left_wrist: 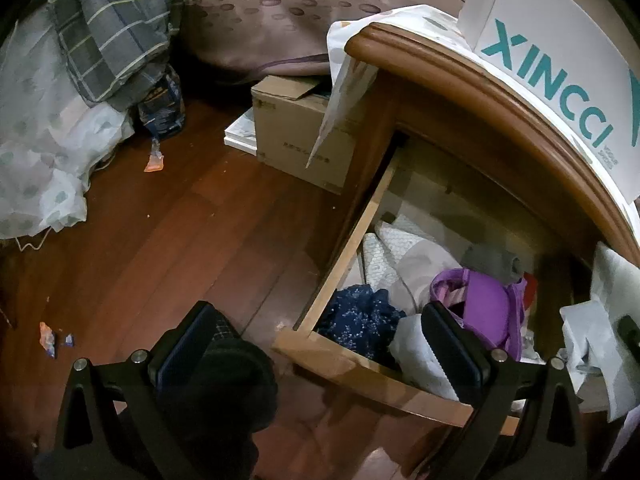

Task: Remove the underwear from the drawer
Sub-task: 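Grasp the grey cloth with the left tool while the right tool holds the white cloth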

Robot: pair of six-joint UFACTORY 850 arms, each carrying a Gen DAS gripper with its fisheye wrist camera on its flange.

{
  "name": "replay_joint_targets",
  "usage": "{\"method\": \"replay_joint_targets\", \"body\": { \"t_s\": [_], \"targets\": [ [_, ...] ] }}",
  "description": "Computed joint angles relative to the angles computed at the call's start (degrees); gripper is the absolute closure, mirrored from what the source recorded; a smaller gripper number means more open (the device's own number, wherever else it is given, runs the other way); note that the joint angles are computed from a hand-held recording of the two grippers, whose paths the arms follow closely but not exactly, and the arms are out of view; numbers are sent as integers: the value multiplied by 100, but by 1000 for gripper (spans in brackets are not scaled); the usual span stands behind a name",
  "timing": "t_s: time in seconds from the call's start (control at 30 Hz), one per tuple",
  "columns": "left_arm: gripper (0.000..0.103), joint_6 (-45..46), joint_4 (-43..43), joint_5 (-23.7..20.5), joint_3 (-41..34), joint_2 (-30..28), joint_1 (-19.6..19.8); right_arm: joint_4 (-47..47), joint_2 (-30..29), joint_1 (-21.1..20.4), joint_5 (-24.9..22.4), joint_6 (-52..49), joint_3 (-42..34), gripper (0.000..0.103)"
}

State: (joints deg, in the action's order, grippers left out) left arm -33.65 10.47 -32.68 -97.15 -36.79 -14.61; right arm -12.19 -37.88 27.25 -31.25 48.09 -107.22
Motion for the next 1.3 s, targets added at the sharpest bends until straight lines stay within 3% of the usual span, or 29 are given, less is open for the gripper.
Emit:
{"method": "replay_joint_targets", "body": {
  "t_s": [0.33, 0.53, 0.8, 0.97, 1.2, 1.3],
  "targets": [
    [1, 244, -187, 168, 65, 21, -19, -263, 286, 80, 478, 222, 250, 95],
    [1, 1296, -1437, 155, 47, -12, 77, 177, 397, 21, 783, 55, 348, 95],
    [1, 1923, -1935, 243, 90, 46, 26, 222, 568, -58, 1307, 169, 561, 95],
    [1, 2370, -2178, -701, -562, -384, -44, 581, 671, -157, 1567, -74, 810, 95],
    [2, 2340, -1800, -1717, -1605, -987, -145, 868, 686, -211, 1590, -293, 902, 95],
    [7, 2486, -1687, -2228, -2093, -1309, -205, 960, 651, -210, 1581, -385, 863, 95]
  ]
}}
